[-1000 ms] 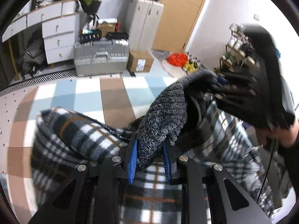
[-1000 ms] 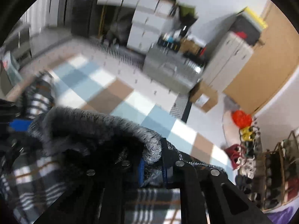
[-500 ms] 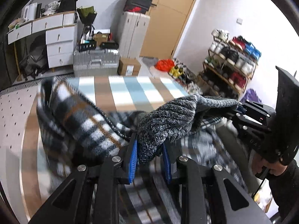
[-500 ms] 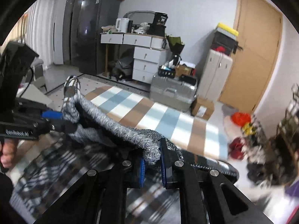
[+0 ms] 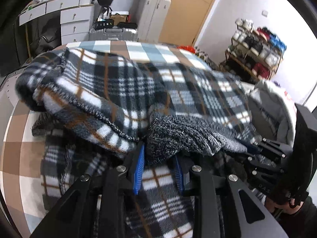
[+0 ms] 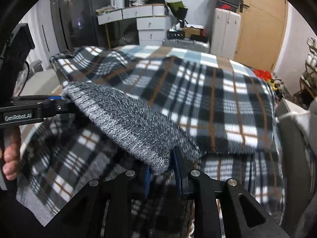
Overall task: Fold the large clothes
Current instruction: 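Lift the hem band with both tools and fold it over the shirt body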
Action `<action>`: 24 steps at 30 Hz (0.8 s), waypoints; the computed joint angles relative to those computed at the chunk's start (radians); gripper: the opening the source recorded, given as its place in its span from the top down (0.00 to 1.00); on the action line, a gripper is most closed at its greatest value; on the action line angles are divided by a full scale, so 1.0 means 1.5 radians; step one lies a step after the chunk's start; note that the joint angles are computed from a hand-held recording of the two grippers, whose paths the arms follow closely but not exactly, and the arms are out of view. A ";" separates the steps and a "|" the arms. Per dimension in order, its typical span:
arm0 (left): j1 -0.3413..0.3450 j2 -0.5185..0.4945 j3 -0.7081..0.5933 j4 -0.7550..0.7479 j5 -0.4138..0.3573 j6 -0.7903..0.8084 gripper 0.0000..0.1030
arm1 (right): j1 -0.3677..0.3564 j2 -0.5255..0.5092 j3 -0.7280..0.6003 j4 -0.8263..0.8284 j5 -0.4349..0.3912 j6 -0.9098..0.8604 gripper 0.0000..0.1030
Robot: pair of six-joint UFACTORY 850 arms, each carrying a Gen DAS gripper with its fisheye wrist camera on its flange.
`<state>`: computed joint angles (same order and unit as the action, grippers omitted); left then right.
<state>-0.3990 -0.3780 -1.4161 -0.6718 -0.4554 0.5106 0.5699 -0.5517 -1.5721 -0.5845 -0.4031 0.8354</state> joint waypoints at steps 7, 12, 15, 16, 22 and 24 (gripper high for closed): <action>0.020 -0.024 -0.041 0.067 -0.182 -0.070 0.72 | -0.010 0.005 0.005 0.150 -0.043 -0.128 0.39; 0.049 0.018 -0.040 -0.035 -0.207 0.055 0.71 | -0.020 0.062 0.058 0.147 0.005 -0.126 0.34; 0.056 0.008 -0.090 -0.016 -0.187 0.048 0.59 | -0.027 0.073 0.049 0.104 0.020 -0.090 0.24; 0.058 -0.002 -0.114 -0.008 -0.179 0.043 0.54 | -0.029 0.069 0.036 0.092 0.017 -0.079 0.23; 0.060 -0.104 -0.268 0.142 -0.169 -0.085 0.51 | -0.065 -0.015 -0.130 0.156 -0.055 -0.130 0.23; 0.060 -0.157 -0.330 0.187 -0.205 -0.125 0.51 | -0.080 -0.062 -0.201 0.198 -0.080 -0.162 0.23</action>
<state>-0.3096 -0.6130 -1.9114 -0.3917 -0.7633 0.3234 0.4500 -0.6443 -1.8732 -0.2880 -0.5232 0.5930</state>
